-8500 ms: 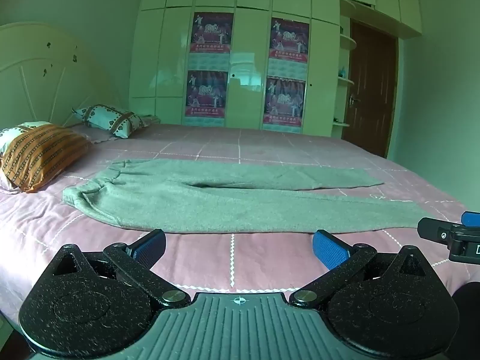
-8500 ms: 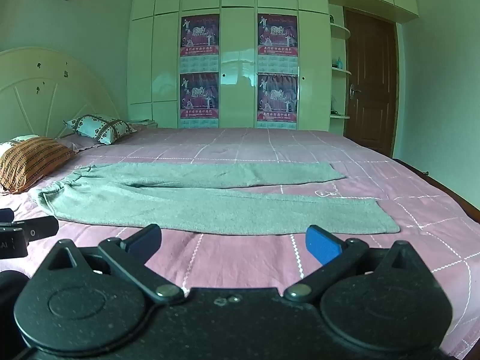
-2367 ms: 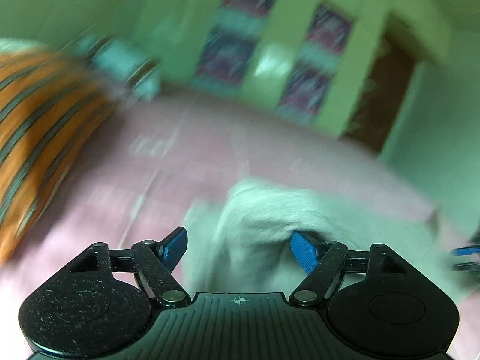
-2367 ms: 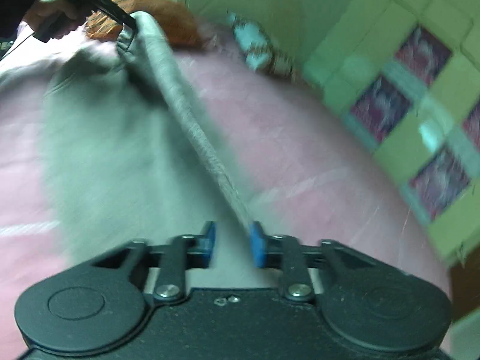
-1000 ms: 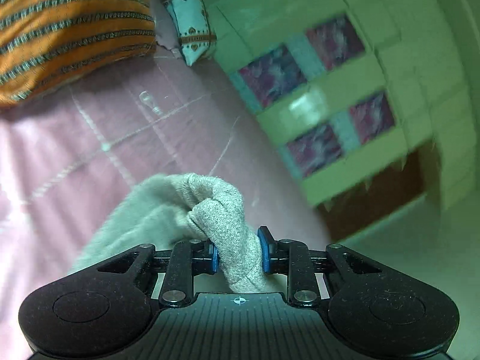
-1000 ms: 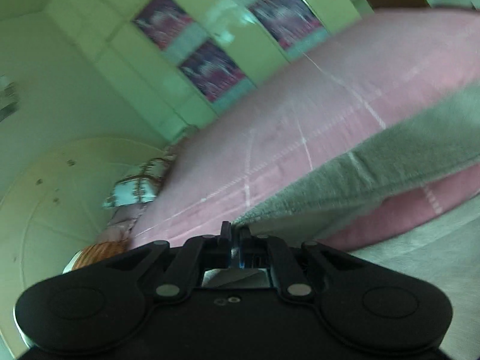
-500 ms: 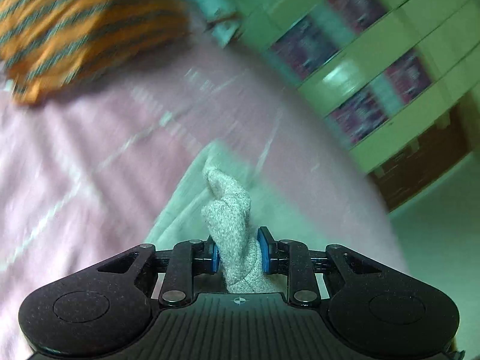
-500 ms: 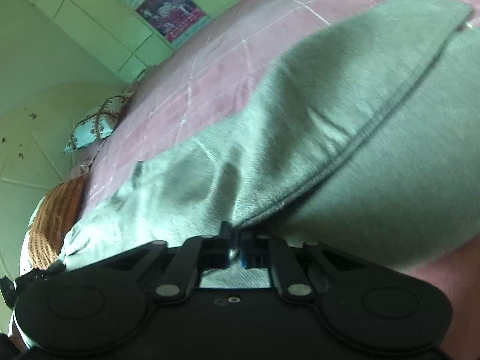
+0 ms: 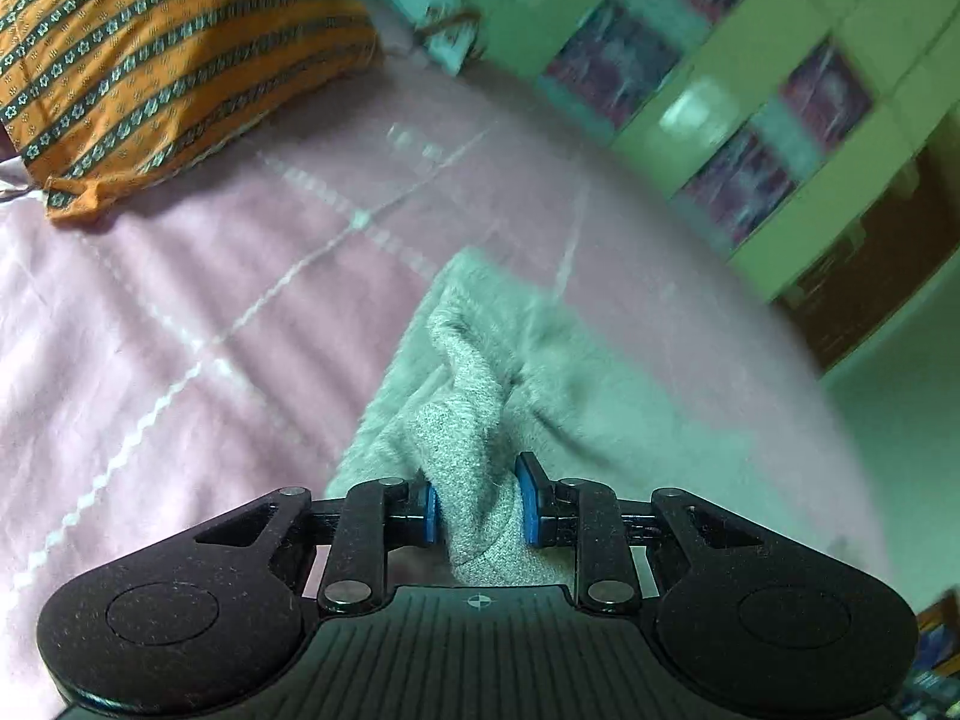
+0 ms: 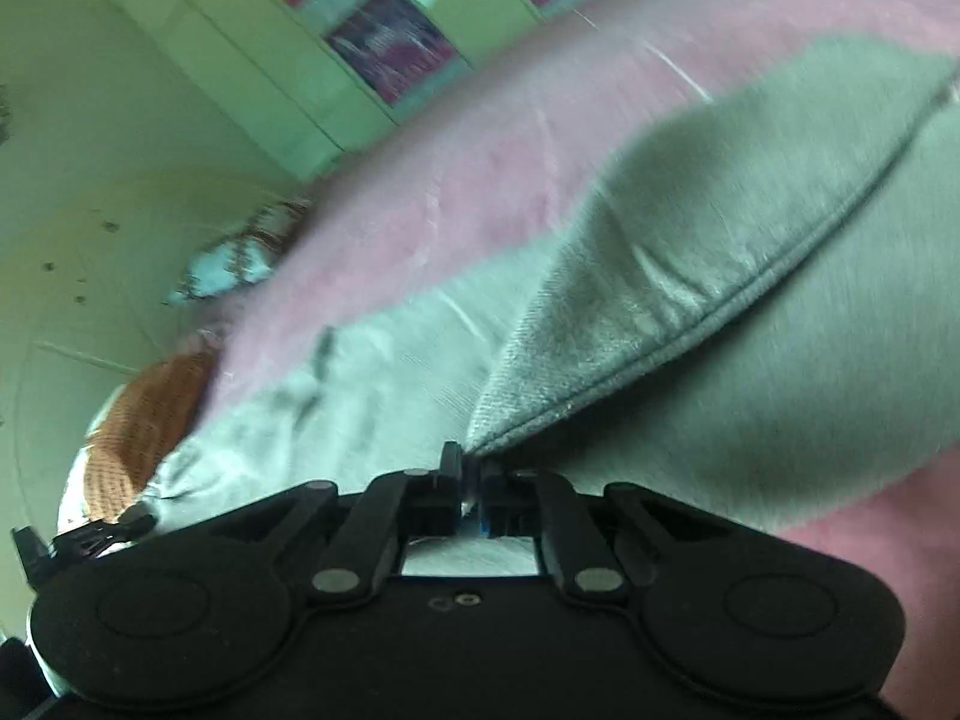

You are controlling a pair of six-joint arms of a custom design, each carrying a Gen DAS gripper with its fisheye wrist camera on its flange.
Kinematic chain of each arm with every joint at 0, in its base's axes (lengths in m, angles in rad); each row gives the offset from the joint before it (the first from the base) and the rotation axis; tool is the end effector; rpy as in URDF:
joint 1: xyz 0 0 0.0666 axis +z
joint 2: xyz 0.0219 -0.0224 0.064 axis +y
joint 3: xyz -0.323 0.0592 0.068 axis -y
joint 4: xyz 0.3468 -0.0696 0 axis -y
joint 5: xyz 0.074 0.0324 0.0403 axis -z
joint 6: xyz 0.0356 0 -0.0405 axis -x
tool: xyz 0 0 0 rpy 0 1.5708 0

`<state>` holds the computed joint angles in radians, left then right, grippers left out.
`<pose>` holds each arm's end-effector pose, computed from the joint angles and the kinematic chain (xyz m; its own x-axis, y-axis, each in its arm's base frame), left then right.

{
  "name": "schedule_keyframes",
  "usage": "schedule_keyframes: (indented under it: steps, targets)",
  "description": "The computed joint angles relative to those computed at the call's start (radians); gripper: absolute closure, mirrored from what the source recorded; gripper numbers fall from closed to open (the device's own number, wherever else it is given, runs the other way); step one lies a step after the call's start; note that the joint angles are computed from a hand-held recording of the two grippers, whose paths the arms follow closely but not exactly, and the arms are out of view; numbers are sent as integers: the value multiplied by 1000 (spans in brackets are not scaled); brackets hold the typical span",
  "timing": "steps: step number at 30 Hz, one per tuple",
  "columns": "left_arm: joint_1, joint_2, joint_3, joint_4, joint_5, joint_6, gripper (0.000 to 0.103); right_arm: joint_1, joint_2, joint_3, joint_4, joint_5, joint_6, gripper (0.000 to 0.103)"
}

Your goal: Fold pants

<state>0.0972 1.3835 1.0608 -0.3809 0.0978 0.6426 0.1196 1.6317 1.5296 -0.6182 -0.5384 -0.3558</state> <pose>0.4391 0.0389 0.2797 -0.5020 -0.6482 -0.5726 -0.4039 0.7611 -0.5075 0.5269 0.0813 0.3444 -0.7829 0.2071 -0.5867 -0.2266 0.7833 0.5789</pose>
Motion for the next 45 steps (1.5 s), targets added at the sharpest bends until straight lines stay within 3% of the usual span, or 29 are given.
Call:
schedule_keyframes:
  steps: [2, 4, 5, 6, 8, 9, 11, 15, 18, 20, 22, 23, 25, 31, 32, 33, 35, 41, 43, 45]
  targets:
    - [-6, 13, -4, 23, -14, 26, 76, 12, 56, 51, -99, 38, 24, 103]
    - [-18, -7, -11, 19, -42, 48, 70, -5, 66, 45, -86, -10, -26, 103]
    - [-34, -24, -9, 0, -73, 57, 67, -12, 57, 39, -69, -26, -53, 92]
    - [-50, -58, -25, -15, -114, 59, 61, -23, 26, 4, -27, -25, -68, 89]
    - [-117, -113, -33, -73, -271, 71, 31, -58, -22, -49, 13, -29, -52, 89]
    - [-158, -130, -32, -97, -350, 83, 29, -80, -47, -76, 34, -30, -49, 89]
    - [-230, -142, -30, -110, -425, 71, 28, -117, -84, -109, 66, -14, -50, 90]
    - [-386, -104, 21, -191, -560, 129, 28, -205, -94, -103, 78, 17, -32, 90]
    - [-502, -25, 97, -217, -618, 151, 23, -220, -82, -87, 99, 49, -25, 90]
    - [-554, 71, 195, -324, -684, 152, 12, -225, -51, -54, 96, 35, -43, 90]
    - [-563, 146, 266, -432, -648, 176, 11, -225, 3, 1, 88, 28, -75, 90]
    - [-559, 162, 267, -436, -605, 192, 8, -220, 37, 38, 81, 23, -102, 89]
    - [-566, 157, 236, -396, -618, 193, 4, -228, 86, 93, 68, 8, -140, 88]
    - [-568, 132, 211, -386, -609, 212, 4, -217, 223, 247, 26, 7, -236, 87]
    - [-567, 129, 206, -382, -610, 207, 4, -214, 231, 259, 20, 13, -234, 89]
    - [-569, 126, 203, -381, -612, 212, 4, -210, 237, 271, 7, 18, -216, 103]
    - [-572, 144, 219, -381, -617, 215, 3, -204, 232, 283, -27, 43, -153, 103]
    - [-600, 115, 230, -380, -671, 273, 5, -221, 86, 137, 91, 51, -100, 103]
    - [-627, 123, 261, -390, -708, 255, 5, -229, 42, 97, 88, 43, -78, 103]
    - [-632, 159, 304, -409, -699, 227, 5, -240, -1, 44, 111, 38, -78, 103]
